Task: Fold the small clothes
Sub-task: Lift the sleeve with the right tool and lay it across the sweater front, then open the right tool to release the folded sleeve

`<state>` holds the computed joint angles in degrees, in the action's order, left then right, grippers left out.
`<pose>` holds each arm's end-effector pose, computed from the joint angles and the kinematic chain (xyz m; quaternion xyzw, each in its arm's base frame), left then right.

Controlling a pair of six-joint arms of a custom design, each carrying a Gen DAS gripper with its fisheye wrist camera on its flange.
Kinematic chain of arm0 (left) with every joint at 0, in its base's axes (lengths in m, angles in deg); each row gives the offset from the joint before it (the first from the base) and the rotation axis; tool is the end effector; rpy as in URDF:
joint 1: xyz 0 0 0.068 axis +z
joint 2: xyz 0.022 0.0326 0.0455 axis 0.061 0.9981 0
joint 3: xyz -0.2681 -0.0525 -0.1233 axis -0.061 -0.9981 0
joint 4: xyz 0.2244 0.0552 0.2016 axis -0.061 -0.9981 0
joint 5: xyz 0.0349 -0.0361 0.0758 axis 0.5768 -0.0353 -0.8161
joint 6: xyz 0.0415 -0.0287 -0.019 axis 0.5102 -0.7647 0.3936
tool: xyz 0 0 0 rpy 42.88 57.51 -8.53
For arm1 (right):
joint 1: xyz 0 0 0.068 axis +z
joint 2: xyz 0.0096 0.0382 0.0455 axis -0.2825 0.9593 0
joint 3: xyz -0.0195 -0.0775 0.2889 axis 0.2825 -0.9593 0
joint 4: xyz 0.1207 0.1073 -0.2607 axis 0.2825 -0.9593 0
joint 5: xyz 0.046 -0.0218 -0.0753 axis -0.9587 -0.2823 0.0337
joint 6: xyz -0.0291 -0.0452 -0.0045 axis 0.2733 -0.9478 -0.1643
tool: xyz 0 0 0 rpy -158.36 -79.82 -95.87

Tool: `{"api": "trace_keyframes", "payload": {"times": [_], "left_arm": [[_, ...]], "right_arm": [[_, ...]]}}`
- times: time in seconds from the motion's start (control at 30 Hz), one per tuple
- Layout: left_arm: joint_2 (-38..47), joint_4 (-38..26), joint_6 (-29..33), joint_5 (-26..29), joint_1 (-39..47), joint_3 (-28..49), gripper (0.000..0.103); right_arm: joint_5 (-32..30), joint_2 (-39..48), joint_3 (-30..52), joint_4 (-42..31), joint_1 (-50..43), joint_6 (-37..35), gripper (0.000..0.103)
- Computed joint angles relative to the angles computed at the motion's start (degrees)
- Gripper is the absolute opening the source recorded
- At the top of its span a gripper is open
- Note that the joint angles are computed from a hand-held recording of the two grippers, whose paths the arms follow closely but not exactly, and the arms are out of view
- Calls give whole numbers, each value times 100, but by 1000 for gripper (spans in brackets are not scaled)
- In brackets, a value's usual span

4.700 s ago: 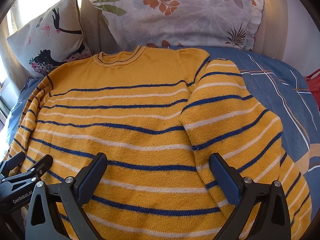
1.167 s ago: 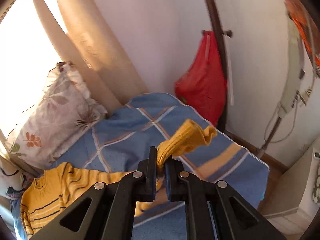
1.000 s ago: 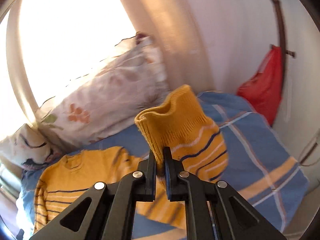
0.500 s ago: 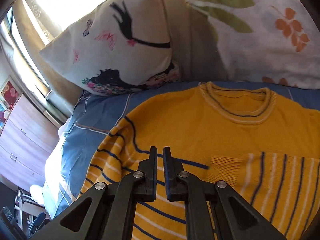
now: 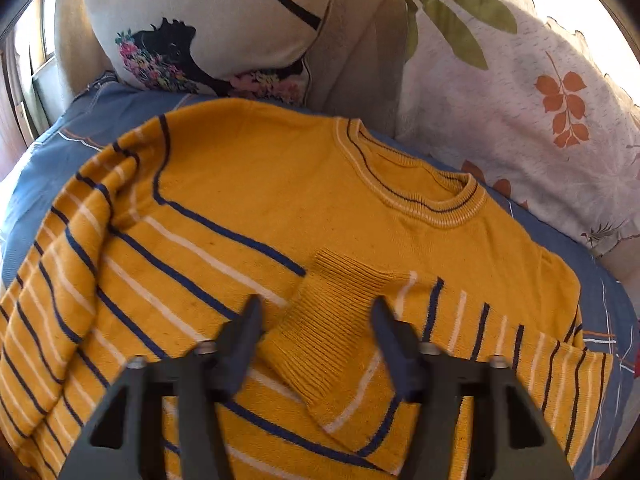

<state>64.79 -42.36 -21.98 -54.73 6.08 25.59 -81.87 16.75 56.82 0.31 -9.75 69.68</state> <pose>0.1694 0.0124 0.2380 -0.2524 0.8913 -0.0145 0.3765 0.4093 0.0486 0.2105 -0.1777 0.9273 -0.0118 0.3292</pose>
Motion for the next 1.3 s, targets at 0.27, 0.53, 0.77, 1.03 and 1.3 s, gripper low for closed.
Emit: {"api": "trace_keyframes", "payload": {"times": [0.27,0.53,0.77,1.03,1.3], "left_arm": [[-208,-32,168,238,591,-31,98],[-178,-127,103,294,507,-42,98],[-252,-205,470,1116,1362,-203,98],[-1024,-790,1099,2134,2332,-502,98],[-1583,-1498,980,2421,1802,-657,98]], "right_arm": [[-878,-174,373,-43,-318,777,10],[-1110,495,1053,-86,421,1312,10],[-1442,707,1086,-301,457,1457,44],[-2371,-779,-364,-381,5,1012,60],[-2844,-2004,-1612,-380,-188,644,62]]}}
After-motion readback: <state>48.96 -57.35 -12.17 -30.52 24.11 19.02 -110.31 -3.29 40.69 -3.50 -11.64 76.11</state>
